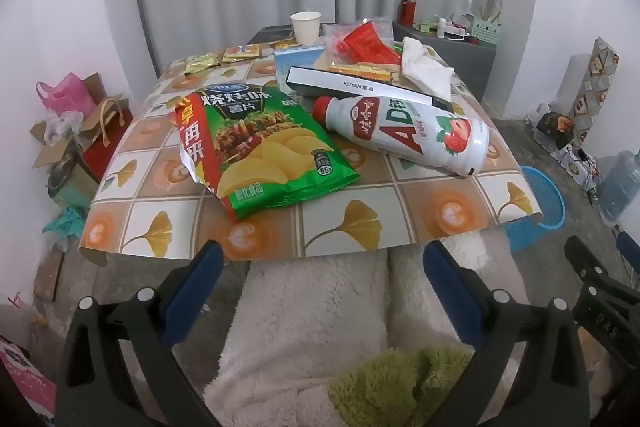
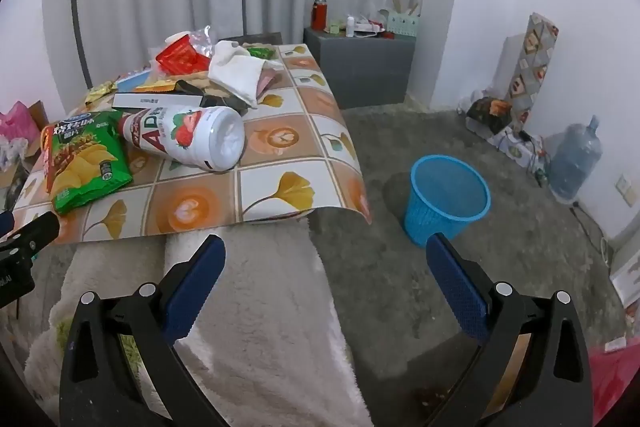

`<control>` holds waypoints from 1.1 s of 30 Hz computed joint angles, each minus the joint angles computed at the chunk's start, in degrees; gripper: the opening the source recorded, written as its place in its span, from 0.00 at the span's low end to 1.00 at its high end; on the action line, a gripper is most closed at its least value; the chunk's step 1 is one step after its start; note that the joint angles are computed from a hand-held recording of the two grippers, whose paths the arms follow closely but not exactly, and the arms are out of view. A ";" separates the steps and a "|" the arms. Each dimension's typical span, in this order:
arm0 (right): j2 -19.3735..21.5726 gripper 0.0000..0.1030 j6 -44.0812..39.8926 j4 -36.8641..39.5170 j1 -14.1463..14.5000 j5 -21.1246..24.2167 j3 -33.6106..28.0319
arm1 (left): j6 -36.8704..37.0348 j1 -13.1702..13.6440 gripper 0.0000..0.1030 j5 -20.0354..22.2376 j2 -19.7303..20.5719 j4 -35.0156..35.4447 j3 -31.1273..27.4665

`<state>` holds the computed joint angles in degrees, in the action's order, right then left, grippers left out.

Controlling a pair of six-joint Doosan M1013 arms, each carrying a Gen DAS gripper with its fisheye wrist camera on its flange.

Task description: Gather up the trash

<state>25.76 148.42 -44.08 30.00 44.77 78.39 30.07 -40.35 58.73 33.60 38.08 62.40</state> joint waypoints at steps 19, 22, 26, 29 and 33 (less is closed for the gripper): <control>-0.06 0.93 0.28 -0.10 -0.09 -0.43 0.05 | -2.55 0.11 0.95 0.40 -0.66 0.93 0.87; -0.25 0.93 0.76 -0.48 0.09 -0.36 0.39 | -2.96 0.14 0.95 0.64 -0.66 1.12 0.88; -0.18 0.94 0.65 -0.03 0.31 0.38 -0.30 | -3.47 0.22 0.95 0.82 -0.76 1.08 1.03; -0.21 0.93 0.45 0.05 0.04 0.10 -0.28 | -3.85 0.21 0.95 1.02 -0.81 1.27 1.10; -0.15 0.93 0.33 0.21 -0.15 -0.16 -0.21 | -4.06 0.24 0.95 1.08 -0.87 1.41 1.15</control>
